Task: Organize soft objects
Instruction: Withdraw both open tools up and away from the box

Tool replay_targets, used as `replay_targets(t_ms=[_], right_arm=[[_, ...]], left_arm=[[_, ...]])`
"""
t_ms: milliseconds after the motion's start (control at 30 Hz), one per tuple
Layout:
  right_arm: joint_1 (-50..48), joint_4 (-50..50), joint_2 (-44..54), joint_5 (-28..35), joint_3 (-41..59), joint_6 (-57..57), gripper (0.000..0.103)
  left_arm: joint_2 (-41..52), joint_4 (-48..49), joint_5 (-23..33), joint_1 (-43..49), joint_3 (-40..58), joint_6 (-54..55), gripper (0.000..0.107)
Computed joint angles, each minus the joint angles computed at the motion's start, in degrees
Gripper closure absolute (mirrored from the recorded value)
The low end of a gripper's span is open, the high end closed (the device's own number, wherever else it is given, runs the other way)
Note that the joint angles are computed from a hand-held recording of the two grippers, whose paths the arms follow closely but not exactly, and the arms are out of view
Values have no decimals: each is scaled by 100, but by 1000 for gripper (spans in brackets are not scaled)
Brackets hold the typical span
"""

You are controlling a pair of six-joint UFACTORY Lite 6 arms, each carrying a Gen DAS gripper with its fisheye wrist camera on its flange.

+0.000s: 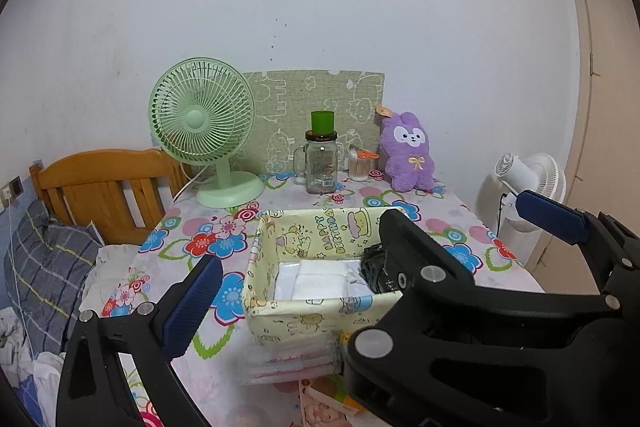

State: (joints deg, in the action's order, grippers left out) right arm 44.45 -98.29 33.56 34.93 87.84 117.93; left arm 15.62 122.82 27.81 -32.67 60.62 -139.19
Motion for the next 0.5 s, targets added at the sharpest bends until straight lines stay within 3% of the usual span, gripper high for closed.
replay_targets(t_ms=[500], right_arm=[[386,-532,-562,408,-992,800,0]], left_arm=[[-570,112,476,-347,-854,-412,6]])
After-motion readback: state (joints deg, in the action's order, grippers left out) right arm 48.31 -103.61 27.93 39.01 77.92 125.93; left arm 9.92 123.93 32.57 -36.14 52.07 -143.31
